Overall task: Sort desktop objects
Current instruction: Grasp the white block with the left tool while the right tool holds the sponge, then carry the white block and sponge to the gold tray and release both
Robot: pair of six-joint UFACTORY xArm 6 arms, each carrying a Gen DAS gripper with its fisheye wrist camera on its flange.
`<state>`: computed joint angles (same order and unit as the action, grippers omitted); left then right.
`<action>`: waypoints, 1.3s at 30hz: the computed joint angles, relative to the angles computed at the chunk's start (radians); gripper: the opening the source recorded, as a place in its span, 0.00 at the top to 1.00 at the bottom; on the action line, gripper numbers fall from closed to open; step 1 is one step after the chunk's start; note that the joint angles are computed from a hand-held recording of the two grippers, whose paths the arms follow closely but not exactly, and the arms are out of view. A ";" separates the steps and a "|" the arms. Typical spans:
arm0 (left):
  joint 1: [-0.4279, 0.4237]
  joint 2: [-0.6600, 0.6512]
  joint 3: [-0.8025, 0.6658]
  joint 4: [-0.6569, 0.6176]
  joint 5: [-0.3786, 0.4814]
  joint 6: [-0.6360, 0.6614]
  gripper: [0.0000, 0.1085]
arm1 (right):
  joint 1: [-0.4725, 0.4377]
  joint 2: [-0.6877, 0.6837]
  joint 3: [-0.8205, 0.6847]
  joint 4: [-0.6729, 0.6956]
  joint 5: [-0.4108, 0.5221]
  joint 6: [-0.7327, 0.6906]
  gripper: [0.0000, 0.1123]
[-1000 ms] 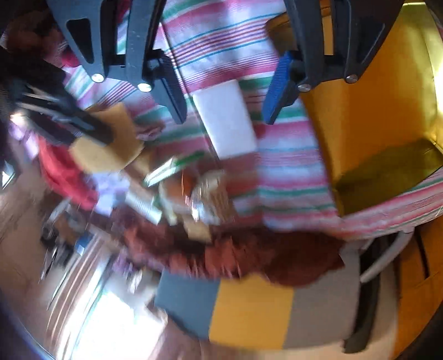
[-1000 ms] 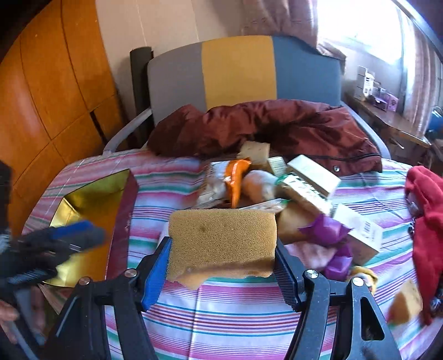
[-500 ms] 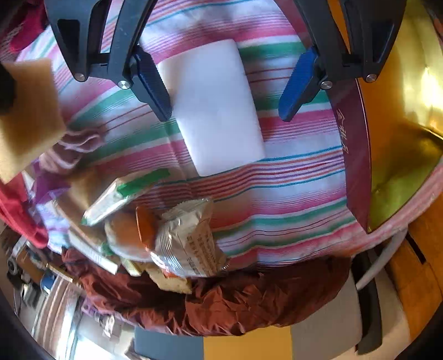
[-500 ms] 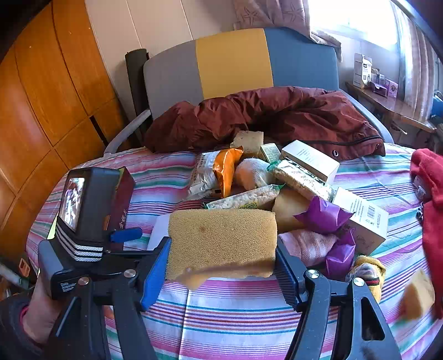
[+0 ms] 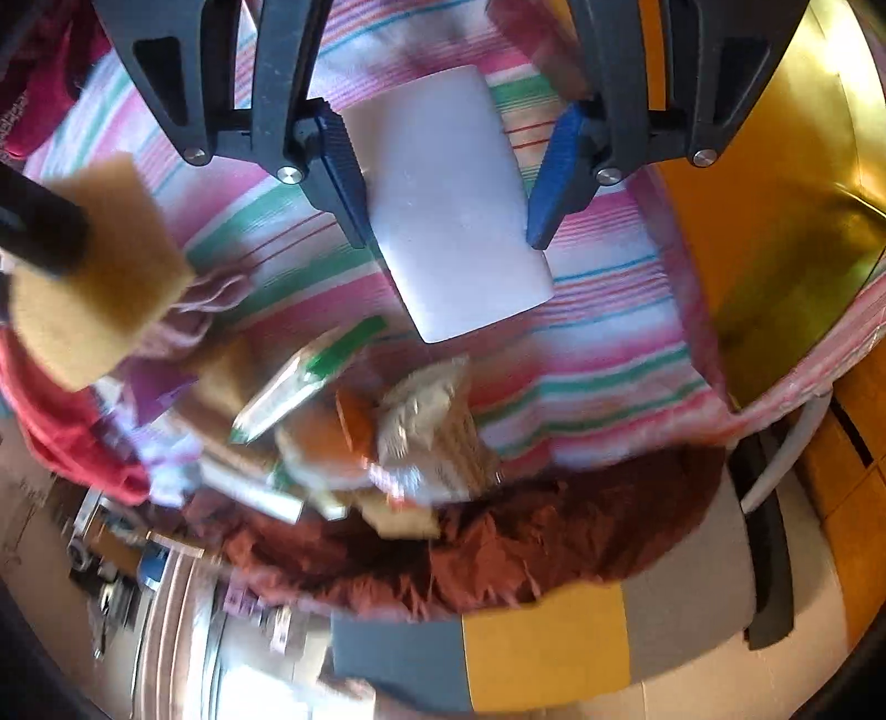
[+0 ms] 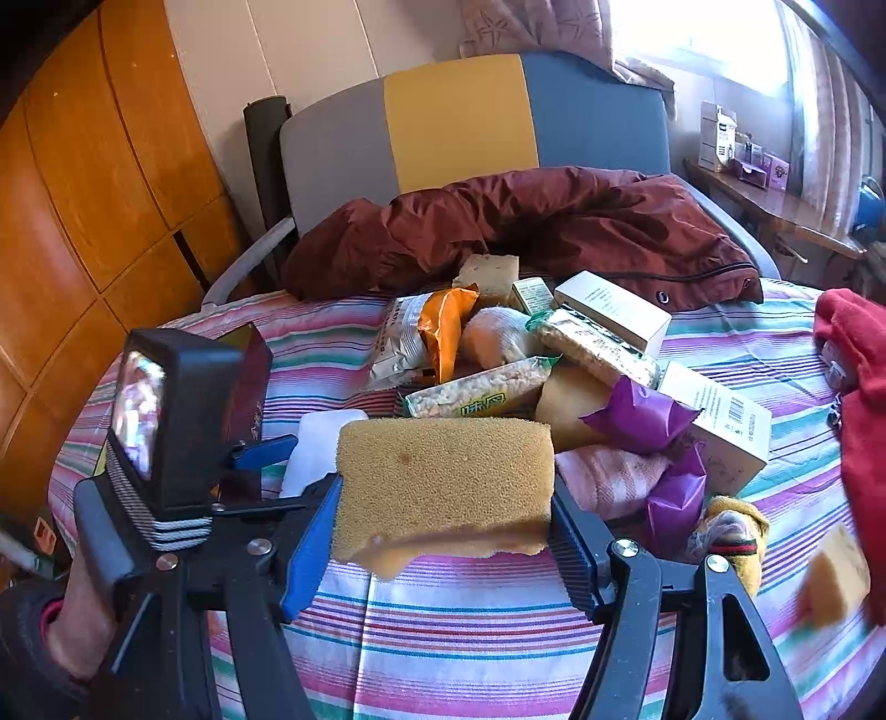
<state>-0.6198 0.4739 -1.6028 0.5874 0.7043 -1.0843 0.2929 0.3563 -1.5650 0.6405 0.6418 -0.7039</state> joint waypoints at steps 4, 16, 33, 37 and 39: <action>0.028 -0.144 0.195 0.077 -0.249 -0.089 0.47 | 0.002 -0.010 0.015 -0.007 -0.008 0.004 0.38; 0.042 -0.495 0.474 0.282 -0.060 -0.396 0.44 | 0.067 -0.011 -0.027 0.049 0.052 -0.067 0.38; 0.164 -0.828 0.835 0.220 0.168 -0.550 0.20 | 0.272 0.162 -0.299 0.137 0.281 -0.026 0.11; 0.152 -0.838 0.867 0.224 0.109 -0.588 0.20 | 0.267 0.102 -0.192 0.074 0.246 -0.044 0.11; 0.126 -0.830 0.860 0.252 0.104 -0.631 0.20 | 0.250 0.075 -0.147 0.062 0.229 -0.060 0.11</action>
<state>-0.4940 -0.3560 -0.7430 0.8394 0.8079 -1.7154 0.5425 0.4318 -1.7119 0.7028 0.8712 -0.7638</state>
